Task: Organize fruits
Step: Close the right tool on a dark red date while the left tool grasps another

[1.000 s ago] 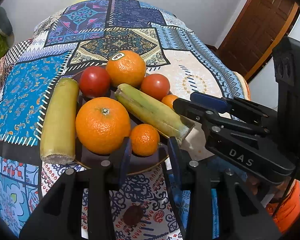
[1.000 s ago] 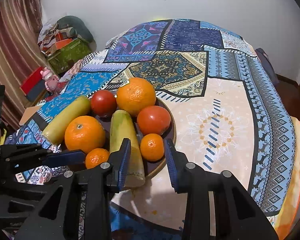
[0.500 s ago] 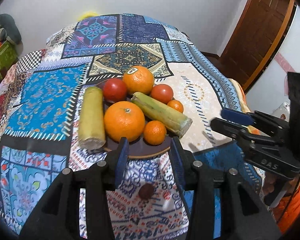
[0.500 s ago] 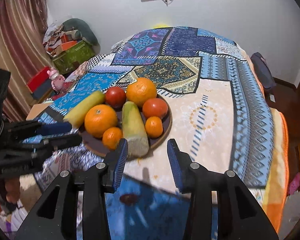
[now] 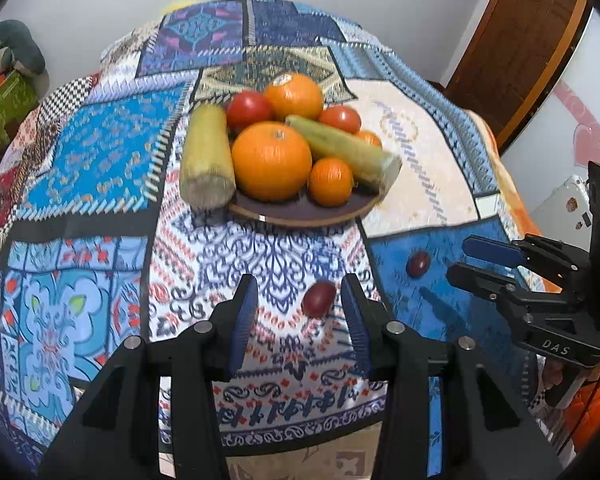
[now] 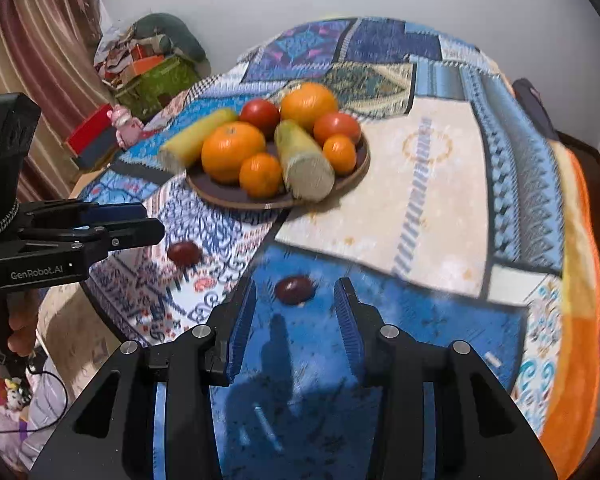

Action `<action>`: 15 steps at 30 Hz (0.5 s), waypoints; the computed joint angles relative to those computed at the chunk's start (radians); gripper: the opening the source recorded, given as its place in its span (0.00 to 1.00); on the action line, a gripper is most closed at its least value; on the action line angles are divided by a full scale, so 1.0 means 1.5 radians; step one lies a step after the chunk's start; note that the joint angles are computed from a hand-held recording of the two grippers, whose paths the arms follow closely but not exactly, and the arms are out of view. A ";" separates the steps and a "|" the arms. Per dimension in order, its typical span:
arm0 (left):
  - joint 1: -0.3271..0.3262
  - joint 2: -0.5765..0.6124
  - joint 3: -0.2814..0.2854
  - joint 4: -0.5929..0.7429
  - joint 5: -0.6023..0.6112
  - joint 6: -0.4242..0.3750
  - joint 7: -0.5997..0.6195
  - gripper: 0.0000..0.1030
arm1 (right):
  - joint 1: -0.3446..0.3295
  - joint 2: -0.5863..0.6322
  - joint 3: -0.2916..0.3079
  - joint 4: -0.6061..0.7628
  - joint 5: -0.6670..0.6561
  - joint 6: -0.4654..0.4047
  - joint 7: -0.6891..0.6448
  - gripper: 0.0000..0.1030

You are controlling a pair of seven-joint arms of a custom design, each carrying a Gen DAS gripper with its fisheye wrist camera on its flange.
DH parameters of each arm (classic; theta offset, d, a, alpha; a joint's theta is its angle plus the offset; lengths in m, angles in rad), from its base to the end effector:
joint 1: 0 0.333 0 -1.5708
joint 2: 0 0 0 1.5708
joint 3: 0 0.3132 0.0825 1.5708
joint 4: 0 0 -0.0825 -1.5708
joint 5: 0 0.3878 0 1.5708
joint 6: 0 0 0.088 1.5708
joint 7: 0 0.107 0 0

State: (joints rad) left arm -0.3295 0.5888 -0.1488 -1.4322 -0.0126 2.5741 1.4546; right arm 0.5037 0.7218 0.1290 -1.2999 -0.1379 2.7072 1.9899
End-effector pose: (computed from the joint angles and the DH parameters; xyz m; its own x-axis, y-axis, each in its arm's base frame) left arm 0.6846 -0.3262 0.4120 -0.3373 -0.9287 0.1541 -0.8309 0.2167 -0.5125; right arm 0.6514 0.4458 0.3949 0.3184 -0.9213 -0.2232 -0.7913 -0.1286 -0.5977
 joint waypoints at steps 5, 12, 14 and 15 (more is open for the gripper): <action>-0.001 0.008 -0.005 -0.001 -0.002 -0.007 0.011 0.42 | 0.001 0.025 0.007 0.030 0.012 -0.021 -0.005 0.37; -0.022 0.035 0.010 0.027 0.017 -0.013 0.000 0.42 | 0.016 0.071 -0.008 0.098 0.008 -0.057 -0.003 0.37; -0.024 0.040 0.010 0.029 0.021 -0.004 -0.001 0.40 | 0.018 0.070 -0.010 0.095 0.006 -0.051 -0.003 0.36; -0.026 0.042 0.011 0.029 0.025 -0.001 -0.001 0.39 | 0.019 0.070 -0.011 0.094 0.005 -0.051 -0.002 0.34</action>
State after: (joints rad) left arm -0.3682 0.6512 -0.1319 -1.3890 0.0245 2.5728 1.4531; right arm 0.5321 0.8264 0.1127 -1.1591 -0.1304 2.6308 1.9871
